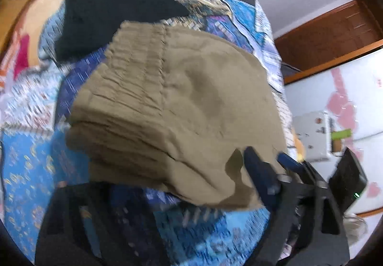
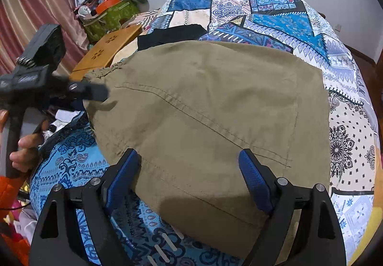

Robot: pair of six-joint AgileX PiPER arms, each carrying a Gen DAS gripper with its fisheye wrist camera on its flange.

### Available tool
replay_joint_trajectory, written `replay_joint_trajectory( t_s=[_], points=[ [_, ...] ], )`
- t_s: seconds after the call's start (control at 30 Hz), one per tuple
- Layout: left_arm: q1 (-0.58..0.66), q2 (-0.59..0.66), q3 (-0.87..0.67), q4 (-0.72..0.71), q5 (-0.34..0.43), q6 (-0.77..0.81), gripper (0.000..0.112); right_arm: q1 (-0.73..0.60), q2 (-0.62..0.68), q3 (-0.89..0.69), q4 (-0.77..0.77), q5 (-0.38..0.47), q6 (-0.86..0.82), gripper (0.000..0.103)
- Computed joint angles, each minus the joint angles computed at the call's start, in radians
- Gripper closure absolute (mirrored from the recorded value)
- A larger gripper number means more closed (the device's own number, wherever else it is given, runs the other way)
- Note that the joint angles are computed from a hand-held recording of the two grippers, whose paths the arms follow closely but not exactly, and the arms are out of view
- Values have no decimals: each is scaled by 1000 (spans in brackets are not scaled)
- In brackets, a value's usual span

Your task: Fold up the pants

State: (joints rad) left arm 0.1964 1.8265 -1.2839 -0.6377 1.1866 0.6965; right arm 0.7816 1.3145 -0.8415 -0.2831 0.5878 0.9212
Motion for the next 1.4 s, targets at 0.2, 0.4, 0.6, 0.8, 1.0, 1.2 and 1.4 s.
replay_joint_trajectory(
  t_s=[0.2, 0.4, 0.6, 0.8, 1.0, 1.2, 1.4],
  points=[
    [-37, -122, 97, 44, -220, 31, 79, -13, -23, 22, 18, -30, -6, 18],
    [-57, -366, 262, 109, -491, 120, 81, -49, -143, 101, 38, -90, 64, 20],
    [-86, -591, 402, 165, -782, 200, 84, 15, -222, 125, -135, 38, 271, 20],
    [-209, -683, 448, 223, -834, 202, 88, 64, -210, 153, -162, 87, 303, 20],
    [-328, -658, 370, 178, -649, 212, 91, 27, -227, 180, -142, 48, 284, 20],
    [-336, -528, 236, 65, -366, 230, 92, 27, -229, 187, -148, 35, 289, 20],
    [-369, -463, 213, 68, -273, 209, 92, 27, -230, 196, -159, 21, 306, 20]
  ],
)
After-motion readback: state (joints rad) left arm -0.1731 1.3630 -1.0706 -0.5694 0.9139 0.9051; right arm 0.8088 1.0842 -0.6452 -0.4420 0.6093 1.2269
